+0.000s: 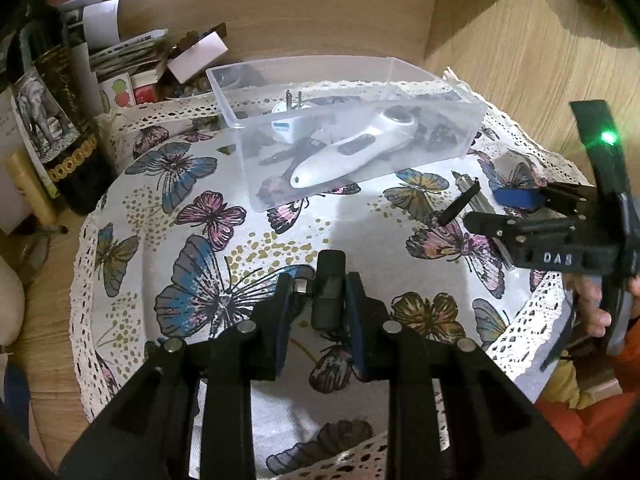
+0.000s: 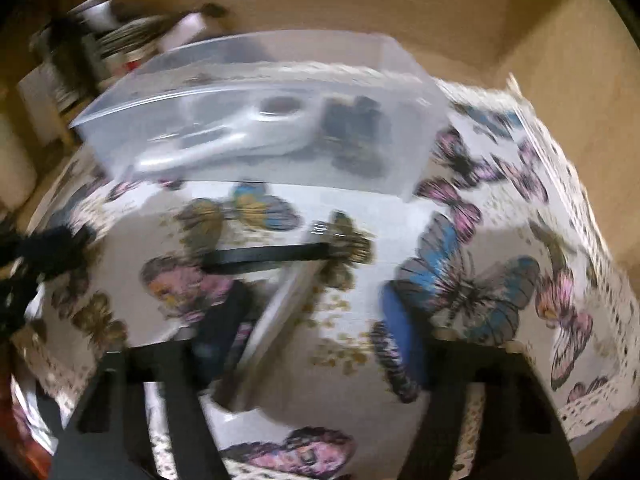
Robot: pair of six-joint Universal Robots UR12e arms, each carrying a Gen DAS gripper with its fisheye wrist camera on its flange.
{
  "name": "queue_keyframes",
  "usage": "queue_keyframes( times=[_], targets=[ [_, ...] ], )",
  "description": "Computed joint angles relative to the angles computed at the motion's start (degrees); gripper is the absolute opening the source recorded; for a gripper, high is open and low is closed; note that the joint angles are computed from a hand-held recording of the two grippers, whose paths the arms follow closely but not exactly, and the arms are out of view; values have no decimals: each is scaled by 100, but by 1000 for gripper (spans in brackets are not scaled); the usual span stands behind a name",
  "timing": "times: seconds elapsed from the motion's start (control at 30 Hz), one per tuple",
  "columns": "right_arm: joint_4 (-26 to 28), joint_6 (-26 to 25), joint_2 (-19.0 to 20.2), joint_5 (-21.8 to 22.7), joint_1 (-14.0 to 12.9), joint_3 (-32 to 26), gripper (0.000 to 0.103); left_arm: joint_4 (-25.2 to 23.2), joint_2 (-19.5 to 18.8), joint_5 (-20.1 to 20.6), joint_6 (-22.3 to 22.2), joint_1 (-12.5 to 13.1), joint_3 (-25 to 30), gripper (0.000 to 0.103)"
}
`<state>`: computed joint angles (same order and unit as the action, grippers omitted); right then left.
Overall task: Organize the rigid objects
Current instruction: 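Carry both items into the clear box and open both tools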
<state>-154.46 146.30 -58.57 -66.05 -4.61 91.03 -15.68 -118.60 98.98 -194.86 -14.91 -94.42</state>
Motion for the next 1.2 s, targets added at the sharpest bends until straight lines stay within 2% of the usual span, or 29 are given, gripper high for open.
queue_keyframes(
  times=[0.03, 0.13, 0.17, 0.33, 0.7, 0.9, 1.07, 1.2],
  targets=[
    [-27, -182, -27, 92, 2, 56, 32, 16, 2, 33, -9, -5, -5, 26],
    [-223, -398, -85, 185, 8, 210, 16, 59, 16, 104, -54, -3, -18, 26],
    [-231, -398, -91, 216, 4, 223, 14, 62, 18, 142, -71, -7, -15, 26],
    [-229, -235, -156, 529, -85, 280, 14, 144, 74, 346, -138, -41, -25, 26],
    [-1201, 409, -234, 1566, -232, 193, 14, 785, 155, 878, -27, -160, 148, 26],
    [-1700, 820, -79, 1920, -261, -160, 14, 1106, 92, 1130, 98, -157, 449, 26],
    [-1885, 1041, 131, 1968, -211, -580, 14, 905, 12, 959, 48, -42, 769, 26],
    [-1566, 1071, 348, 1865, -139, -994, 14, 432, -128, 631, -52, 95, 1067, 26]
  ],
)
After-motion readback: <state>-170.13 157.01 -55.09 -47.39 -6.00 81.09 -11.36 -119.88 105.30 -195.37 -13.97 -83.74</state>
